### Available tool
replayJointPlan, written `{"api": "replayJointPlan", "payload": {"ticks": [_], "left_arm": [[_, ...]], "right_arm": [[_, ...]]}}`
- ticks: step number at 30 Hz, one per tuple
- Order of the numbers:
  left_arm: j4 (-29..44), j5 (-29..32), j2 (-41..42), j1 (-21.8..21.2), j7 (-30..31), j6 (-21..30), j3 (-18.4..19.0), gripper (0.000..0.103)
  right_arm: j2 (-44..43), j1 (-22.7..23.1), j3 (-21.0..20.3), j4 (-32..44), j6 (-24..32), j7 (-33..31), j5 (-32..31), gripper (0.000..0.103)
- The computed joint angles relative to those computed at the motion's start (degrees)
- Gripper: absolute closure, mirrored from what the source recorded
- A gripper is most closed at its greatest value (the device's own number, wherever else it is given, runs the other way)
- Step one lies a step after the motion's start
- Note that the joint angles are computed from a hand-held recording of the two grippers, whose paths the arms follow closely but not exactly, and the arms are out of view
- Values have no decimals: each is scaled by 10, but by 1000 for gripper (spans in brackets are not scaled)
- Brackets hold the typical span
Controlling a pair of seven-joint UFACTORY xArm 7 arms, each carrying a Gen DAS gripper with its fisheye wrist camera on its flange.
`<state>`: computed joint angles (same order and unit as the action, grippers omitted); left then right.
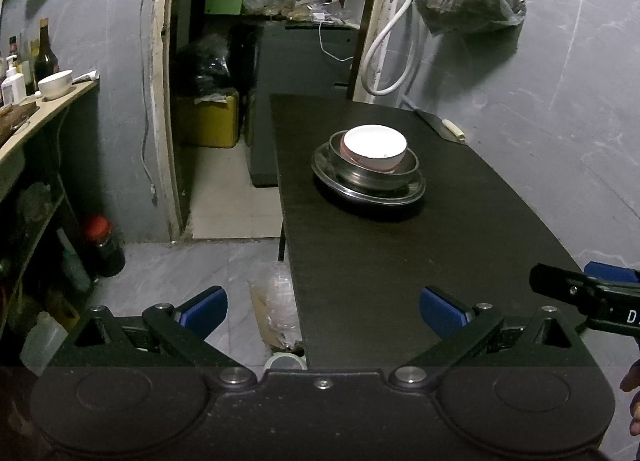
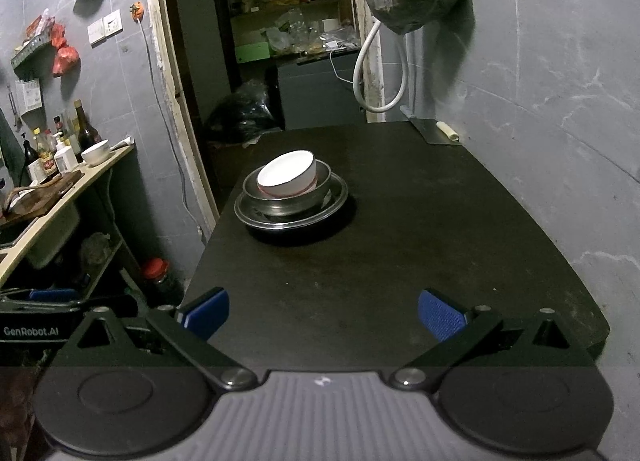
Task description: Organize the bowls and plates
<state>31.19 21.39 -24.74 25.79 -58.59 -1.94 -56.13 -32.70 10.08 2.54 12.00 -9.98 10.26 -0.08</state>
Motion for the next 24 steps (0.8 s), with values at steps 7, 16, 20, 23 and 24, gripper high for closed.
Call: {"api": "replayJointPlan", "payload": {"ticks": [7, 16, 20, 23, 24], "left_arm": [[-2, 2, -13, -9, -9, 8, 1, 1], [2, 15, -21, -29, -22, 32, 11, 1], [5, 29, -20, -30, -32, 34, 14, 1], [7, 38, -16, -33, -35, 35, 17, 1], [7, 40, -15, -34, -36, 36, 18, 1]], "right_arm": [[-9, 4, -8, -6, 3, -3, -2, 0], [-24, 12, -16, -17, 6, -7, -1, 0], [-36, 11, -14, -24, 8, -8, -1, 0], [-44, 7, -9, -28, 12, -4, 2, 0], [-48, 6, -8, -29, 14, -3, 2, 0]]}}
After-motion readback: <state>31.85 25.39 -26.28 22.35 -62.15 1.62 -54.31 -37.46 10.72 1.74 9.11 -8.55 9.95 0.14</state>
